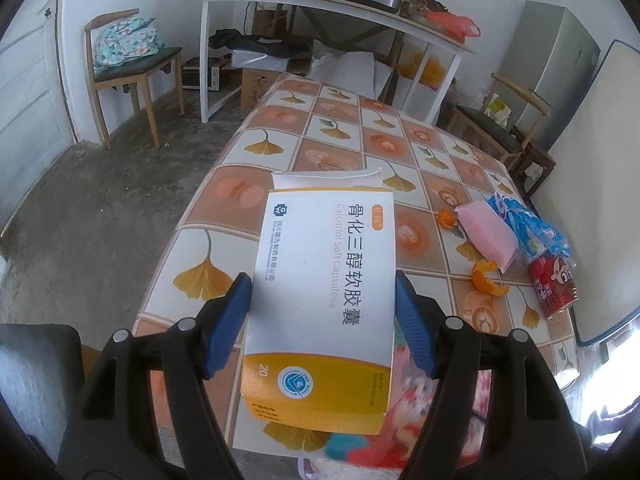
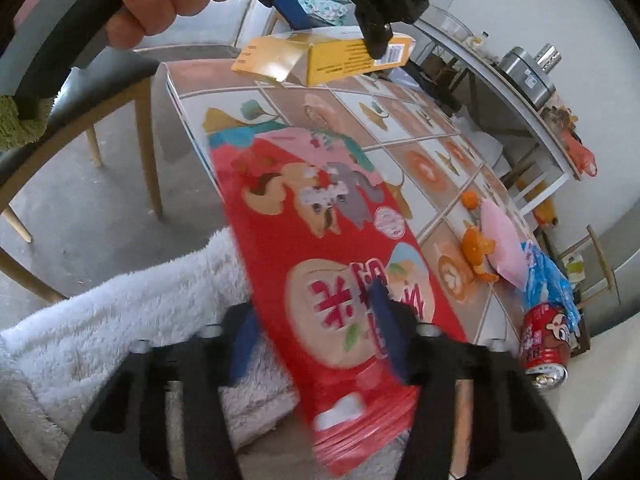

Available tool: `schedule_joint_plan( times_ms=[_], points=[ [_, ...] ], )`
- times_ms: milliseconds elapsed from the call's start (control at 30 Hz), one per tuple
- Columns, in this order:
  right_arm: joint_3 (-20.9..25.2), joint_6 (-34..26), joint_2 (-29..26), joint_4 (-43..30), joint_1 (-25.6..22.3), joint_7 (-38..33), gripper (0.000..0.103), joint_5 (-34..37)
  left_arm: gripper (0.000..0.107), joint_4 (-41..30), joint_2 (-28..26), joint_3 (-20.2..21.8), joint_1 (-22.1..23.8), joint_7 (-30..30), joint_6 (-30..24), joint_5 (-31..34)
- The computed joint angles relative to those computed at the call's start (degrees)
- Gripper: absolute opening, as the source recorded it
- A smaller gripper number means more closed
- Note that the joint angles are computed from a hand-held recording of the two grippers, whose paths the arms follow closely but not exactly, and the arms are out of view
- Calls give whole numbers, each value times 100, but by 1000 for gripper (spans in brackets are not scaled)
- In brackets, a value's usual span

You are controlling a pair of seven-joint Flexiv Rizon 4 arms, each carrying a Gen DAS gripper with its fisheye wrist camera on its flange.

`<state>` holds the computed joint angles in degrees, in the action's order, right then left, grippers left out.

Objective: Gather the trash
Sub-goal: 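Grasp the red snack bag with the right gripper while the left holds the box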

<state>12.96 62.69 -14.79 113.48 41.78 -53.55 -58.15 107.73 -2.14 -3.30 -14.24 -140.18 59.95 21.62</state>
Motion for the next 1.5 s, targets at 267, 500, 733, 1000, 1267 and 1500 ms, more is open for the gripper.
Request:
schedule_joint_plan(
  times_ms=[267,500,733,1000,1267,1500],
  points=[
    [5,227,346,145,-178,400,8,19,67,1,75,-21,4,-148,-53,106],
    [758,465,679,-421,-852,-1276,4,3727,67,-89,107,-57,8,-273,-109,247],
    [824,-715,788,-1551,-1246,-2749,4,7056,67,-102,53,-63,8,-315,-40,194],
    [552,-1047,478,-1810,-1158,-2342,4,6972,67,-17,-156,-37,-80,-197,235,-133],
    [559,-703,535,-1661,-1116,-2274,3,6691,67,39,-223,61,-151,-259,359,-176],
    [689,-459,791,-1681,-1289,-2761,2,7442,67,36,-82,47,-209,-559,341,14]
  ],
)
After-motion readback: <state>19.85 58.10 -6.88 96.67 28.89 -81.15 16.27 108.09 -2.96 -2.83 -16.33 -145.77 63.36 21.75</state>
